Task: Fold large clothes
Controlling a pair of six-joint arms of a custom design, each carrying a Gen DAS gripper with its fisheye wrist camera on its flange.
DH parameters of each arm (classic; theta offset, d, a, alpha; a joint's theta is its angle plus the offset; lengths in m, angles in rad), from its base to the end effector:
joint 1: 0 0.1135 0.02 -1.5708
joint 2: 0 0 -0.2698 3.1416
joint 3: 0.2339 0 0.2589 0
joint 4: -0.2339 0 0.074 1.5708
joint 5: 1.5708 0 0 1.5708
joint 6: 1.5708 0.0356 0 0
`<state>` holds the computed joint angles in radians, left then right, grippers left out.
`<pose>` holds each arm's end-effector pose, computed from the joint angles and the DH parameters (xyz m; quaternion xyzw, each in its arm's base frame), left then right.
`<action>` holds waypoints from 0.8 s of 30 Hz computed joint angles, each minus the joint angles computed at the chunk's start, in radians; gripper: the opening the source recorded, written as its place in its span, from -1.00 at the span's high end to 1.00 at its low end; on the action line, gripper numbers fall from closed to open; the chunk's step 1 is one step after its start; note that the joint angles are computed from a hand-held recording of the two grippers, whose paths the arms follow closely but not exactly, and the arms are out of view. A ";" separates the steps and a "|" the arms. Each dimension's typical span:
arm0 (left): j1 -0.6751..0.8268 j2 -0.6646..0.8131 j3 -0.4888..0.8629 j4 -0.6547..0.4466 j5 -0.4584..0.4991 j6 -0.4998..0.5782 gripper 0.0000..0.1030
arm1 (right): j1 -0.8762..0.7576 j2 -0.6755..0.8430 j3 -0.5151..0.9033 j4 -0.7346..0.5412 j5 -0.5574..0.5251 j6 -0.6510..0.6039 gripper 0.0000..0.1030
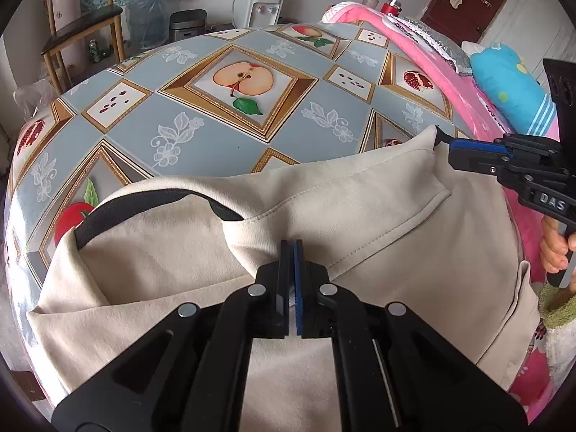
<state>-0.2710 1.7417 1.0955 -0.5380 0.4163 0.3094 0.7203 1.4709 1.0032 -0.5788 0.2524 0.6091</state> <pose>0.3269 -0.1058 0.1769 0.3128 0.9087 -0.1992 0.1918 0.2308 0.1907 0.2281 -0.0207 0.9585 0.0629 0.2773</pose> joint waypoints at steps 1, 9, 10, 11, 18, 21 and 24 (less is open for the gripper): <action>-0.001 -0.002 -0.002 0.001 -0.004 -0.001 0.93 | 0.006 0.035 0.014 0.017 -0.004 -0.008 0.50; -0.007 -0.016 -0.020 0.021 -0.021 0.006 0.93 | 0.030 0.182 0.083 -0.011 -0.014 0.049 0.44; -0.006 -0.015 -0.019 0.021 -0.020 0.007 0.93 | 0.041 0.168 0.080 -0.005 -0.004 0.046 0.44; -0.006 -0.015 -0.020 0.023 -0.018 0.006 0.93 | 0.055 0.154 0.074 0.013 0.006 0.036 0.44; 0.000 -0.016 -0.022 0.025 -0.008 -0.022 0.93 | 0.080 0.237 0.122 0.015 0.004 0.032 0.34; 0.014 -0.065 -0.031 0.008 -0.009 -0.037 0.90 | 0.094 0.132 0.104 -0.062 -0.001 0.107 0.26; 0.069 -0.171 -0.047 -0.054 0.052 -0.011 0.72 | 0.183 -0.031 0.068 -0.172 0.081 0.211 -0.22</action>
